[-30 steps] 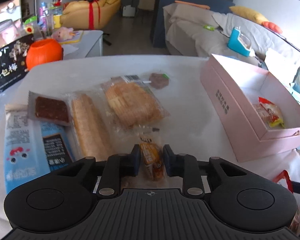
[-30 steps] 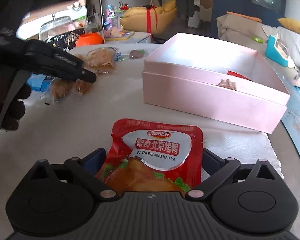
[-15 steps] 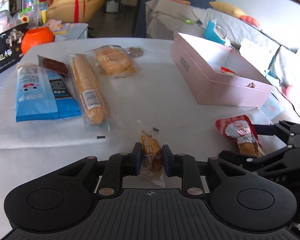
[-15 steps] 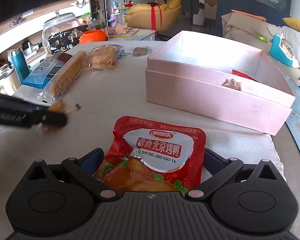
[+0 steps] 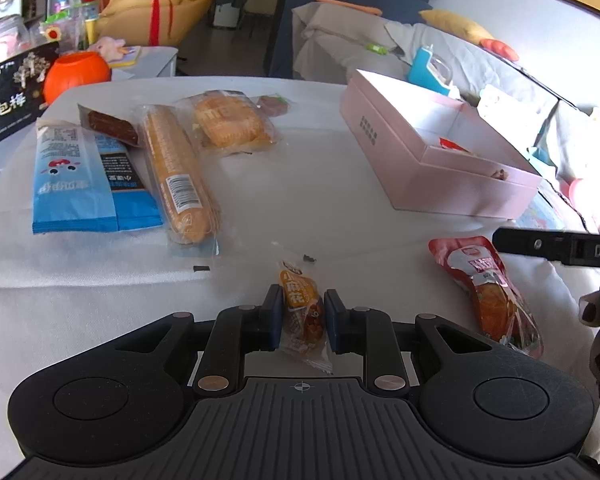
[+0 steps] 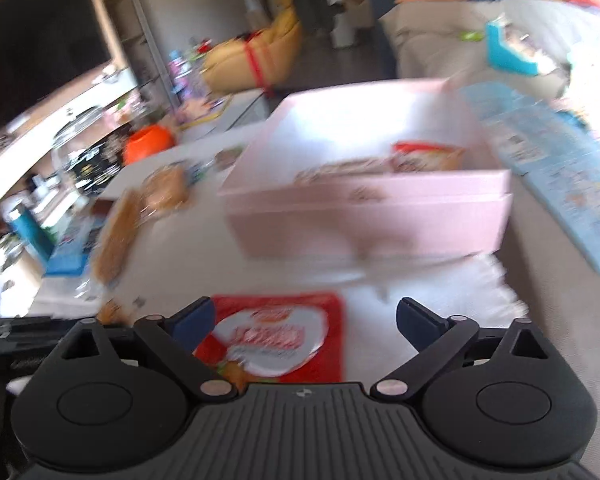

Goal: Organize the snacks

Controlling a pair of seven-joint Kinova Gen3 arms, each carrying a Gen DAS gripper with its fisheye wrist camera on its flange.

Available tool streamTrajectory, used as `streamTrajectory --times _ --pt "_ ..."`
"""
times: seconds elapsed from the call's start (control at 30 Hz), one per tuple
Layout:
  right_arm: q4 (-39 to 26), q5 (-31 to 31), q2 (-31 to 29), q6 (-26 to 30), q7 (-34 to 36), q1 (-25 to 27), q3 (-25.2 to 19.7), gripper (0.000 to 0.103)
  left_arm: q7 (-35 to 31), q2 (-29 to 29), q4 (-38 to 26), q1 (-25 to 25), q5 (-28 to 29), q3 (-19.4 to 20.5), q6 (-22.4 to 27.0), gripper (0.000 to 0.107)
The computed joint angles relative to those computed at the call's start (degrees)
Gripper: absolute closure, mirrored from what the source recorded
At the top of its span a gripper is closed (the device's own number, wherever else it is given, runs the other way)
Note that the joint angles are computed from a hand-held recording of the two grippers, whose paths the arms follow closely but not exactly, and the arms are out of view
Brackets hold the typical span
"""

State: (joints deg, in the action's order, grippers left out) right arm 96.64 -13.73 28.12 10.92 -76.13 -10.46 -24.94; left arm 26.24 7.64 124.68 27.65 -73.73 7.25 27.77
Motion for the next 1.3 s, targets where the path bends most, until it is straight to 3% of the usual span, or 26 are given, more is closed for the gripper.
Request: streamTrajectory --times 0.13,0.27,0.33,0.47,0.6,0.77,0.87,0.97,1.07,1.2,1.3 --pt "-1.78 -2.11 2.29 3.87 1.52 -1.26 0.82 0.007 0.67 0.18 0.06 0.47 -0.55 0.28 0.91 0.082" --pt "0.71 5.0 0.58 -0.38 -2.16 -11.17 9.09 0.01 0.63 0.2 0.03 0.52 -0.53 0.39 1.09 0.082" --pt "0.76 5.28 0.49 -0.7 -1.87 -12.11 9.36 0.015 1.07 0.22 0.07 0.65 -0.79 0.42 1.29 0.082" --pt "0.01 6.01 0.67 0.48 -0.96 -9.01 5.45 0.039 1.6 0.35 0.06 0.92 -1.22 0.62 1.92 0.082" --pt "0.73 5.73 -0.29 0.17 0.27 -7.57 3.93 0.048 2.23 0.46 0.14 1.14 -1.72 0.79 2.38 0.082" --pt "1.21 2.36 -0.53 -0.33 4.99 0.97 -5.42 0.07 2.66 0.54 0.21 1.16 -2.06 0.89 2.48 0.082" --pt "0.78 -0.85 0.56 0.79 10.46 7.73 -13.23 0.07 2.82 0.54 0.23 1.16 -2.17 0.94 2.57 0.082" --pt "0.49 -2.55 1.08 1.61 13.59 9.12 -15.39 0.07 3.2 0.59 0.21 1.29 -2.44 1.01 2.94 0.082" --pt "-1.67 -3.79 1.89 5.03 14.2 5.83 -11.99 0.069 3.62 0.62 0.3 1.34 -2.79 1.09 3.09 0.082" --pt "-4.93 -4.06 3.07 8.97 11.47 -2.13 -2.84 0.069 3.97 0.59 0.38 1.27 -3.09 1.15 2.98 0.082" --pt "-6.21 -6.69 4.07 11.12 13.01 -1.12 -2.99 0.07 4.25 0.61 0.38 1.27 -3.23 1.21 3.06 0.082"
